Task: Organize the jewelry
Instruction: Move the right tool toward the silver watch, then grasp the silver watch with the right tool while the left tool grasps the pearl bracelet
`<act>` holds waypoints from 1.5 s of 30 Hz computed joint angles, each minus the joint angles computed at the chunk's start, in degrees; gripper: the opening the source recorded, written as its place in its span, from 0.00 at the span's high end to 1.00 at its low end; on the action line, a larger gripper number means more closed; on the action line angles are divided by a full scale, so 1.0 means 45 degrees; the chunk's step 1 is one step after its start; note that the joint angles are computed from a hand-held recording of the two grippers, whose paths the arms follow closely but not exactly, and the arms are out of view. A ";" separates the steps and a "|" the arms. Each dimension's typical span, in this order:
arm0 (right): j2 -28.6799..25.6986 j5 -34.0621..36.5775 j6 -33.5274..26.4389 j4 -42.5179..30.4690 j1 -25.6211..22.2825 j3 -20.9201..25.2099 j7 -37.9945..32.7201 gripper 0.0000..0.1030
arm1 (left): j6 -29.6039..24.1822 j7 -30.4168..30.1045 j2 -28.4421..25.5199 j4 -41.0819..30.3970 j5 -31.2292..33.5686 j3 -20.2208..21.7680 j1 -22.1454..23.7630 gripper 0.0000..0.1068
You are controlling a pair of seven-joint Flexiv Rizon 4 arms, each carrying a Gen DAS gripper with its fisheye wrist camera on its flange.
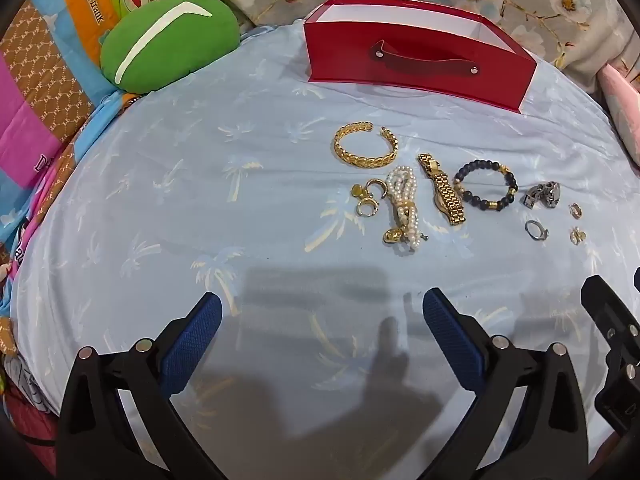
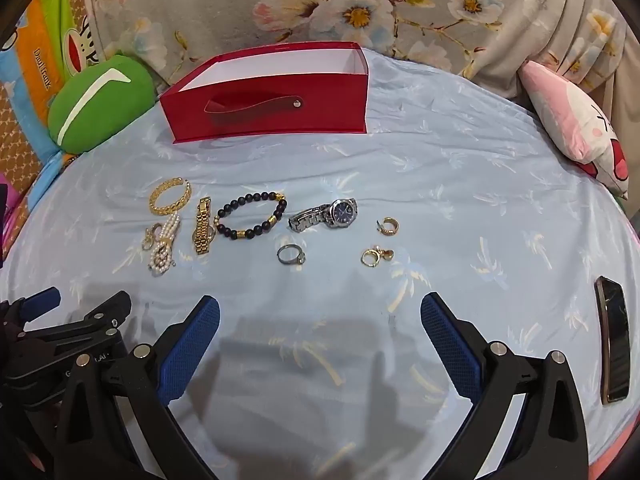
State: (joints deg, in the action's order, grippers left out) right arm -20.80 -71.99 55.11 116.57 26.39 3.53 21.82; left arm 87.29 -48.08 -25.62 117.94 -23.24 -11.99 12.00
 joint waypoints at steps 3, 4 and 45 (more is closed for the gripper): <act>-0.0157 -0.0180 0.0239 -0.0142 -0.0127 -0.0135 -0.0022 0.06 | -0.0089 -0.0112 -0.0130 -0.0200 0.0063 0.0149 -0.0129 0.08; -0.0254 -0.0216 0.0360 -0.0219 -0.0191 -0.0194 -0.0053 0.07 | -0.0087 -0.0133 -0.0126 -0.0197 0.0079 0.0169 -0.0141 0.08; -0.2511 -0.3068 0.5215 -0.2248 -0.1562 -0.2347 0.3856 0.67 | -0.1111 -0.0727 -0.1223 -0.1738 0.0182 0.0829 -0.0380 0.08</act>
State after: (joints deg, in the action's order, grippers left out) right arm -32.10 -85.80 78.58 106.45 19.36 -7.03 39.17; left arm 82.29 -51.36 -31.12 110.12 -22.42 -8.26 10.28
